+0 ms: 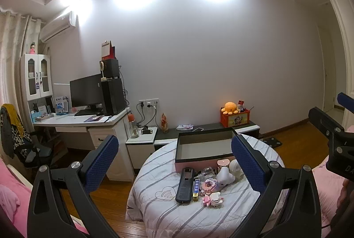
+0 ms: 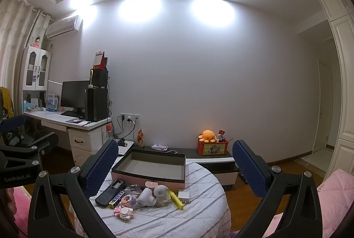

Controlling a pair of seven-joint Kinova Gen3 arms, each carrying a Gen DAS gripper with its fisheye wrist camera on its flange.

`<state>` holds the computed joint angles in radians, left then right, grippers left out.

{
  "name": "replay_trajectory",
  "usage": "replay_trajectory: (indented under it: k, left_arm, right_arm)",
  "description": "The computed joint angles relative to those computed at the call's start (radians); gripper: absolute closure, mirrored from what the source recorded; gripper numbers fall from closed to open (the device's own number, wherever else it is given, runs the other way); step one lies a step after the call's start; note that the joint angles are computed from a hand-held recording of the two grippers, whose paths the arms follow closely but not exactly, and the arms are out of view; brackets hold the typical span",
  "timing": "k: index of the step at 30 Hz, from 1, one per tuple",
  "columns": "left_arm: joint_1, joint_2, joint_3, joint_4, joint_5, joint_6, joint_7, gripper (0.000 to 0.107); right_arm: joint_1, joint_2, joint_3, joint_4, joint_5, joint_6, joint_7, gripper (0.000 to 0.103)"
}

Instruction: Organize rigid objects

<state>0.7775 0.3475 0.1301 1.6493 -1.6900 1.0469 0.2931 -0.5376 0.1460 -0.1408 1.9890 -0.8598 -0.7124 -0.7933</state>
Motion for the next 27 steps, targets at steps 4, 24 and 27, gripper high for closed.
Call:
replay_trajectory:
  k: [4, 24, 27]
  left_arm:
    - [0.000, 0.003, 0.000, -0.003, 0.002, -0.001, -0.002, 0.005]
    - [-0.011, 0.039, -0.022, -0.042, -0.006, -0.052, 0.014, 0.005]
    - [-0.018, 0.055, -0.028, -0.078, 0.019, -0.072, -0.022, 0.005]
  right_arm:
    - [-0.001, 0.001, 0.000, -0.002, -0.008, 0.001, 0.004, 0.000]
    - [0.023, 0.028, 0.020, -0.018, 0.027, 0.035, -0.045, 0.000]
    - [0.028, 0.038, 0.030, -0.026, 0.041, 0.046, -0.061, 0.000]
